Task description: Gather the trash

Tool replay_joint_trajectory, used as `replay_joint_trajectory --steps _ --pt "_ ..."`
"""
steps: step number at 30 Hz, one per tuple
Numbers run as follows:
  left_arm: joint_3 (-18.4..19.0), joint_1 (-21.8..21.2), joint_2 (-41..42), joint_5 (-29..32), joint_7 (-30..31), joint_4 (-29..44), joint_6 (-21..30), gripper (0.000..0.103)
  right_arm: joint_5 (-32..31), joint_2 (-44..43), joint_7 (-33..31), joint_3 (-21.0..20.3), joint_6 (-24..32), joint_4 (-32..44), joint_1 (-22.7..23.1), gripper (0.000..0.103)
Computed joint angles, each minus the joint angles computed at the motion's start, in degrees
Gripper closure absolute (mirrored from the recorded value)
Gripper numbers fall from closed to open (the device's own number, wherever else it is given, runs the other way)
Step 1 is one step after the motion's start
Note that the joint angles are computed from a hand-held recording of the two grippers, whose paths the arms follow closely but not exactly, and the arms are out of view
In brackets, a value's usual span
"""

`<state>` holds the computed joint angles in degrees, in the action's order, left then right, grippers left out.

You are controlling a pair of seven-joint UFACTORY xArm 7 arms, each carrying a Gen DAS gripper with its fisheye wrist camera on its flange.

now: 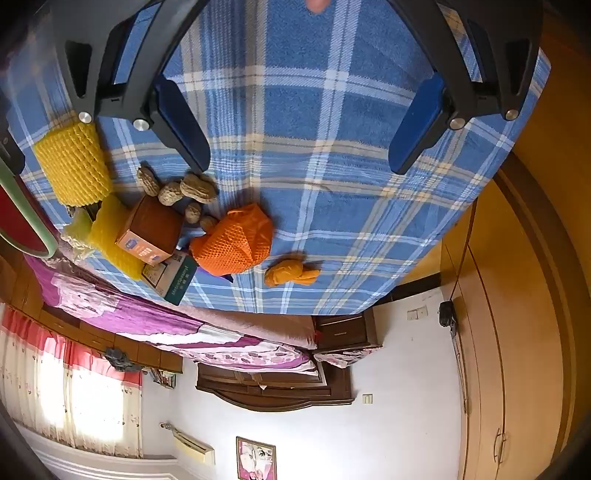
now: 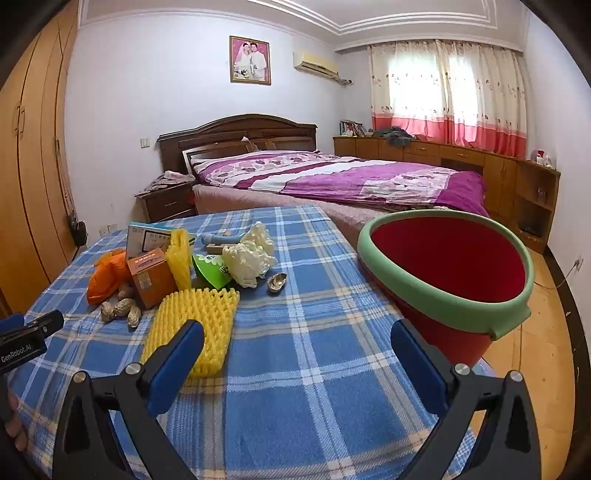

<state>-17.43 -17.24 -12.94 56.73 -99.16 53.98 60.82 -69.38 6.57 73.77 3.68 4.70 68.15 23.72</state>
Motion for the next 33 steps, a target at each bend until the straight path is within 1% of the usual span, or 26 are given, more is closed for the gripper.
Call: replay_joint_trajectory --steps 8,11,17,23,33 --pt "0.19 0.11 -0.46 0.10 0.29 -0.51 -0.10 0.006 -0.44 0.56 1.29 -0.54 -0.62 0.42 0.40 0.000" --pt "-0.13 -0.04 -0.10 0.18 0.38 -0.06 0.61 0.006 -0.91 0.81 1.88 -0.66 -0.56 0.67 0.58 0.000" --pt "-0.06 -0.13 0.14 0.21 0.55 0.16 0.71 0.006 0.19 0.39 0.85 -0.44 -0.60 0.27 0.26 0.000" --pt "-0.09 -0.28 0.18 0.24 0.19 -0.12 0.68 0.006 -0.35 0.01 1.23 -0.56 -0.48 -0.36 -0.08 0.000" --pt "0.03 -0.43 0.26 0.18 0.30 0.02 0.78 0.006 0.64 0.02 0.27 -0.34 -0.50 -0.40 -0.26 0.000"
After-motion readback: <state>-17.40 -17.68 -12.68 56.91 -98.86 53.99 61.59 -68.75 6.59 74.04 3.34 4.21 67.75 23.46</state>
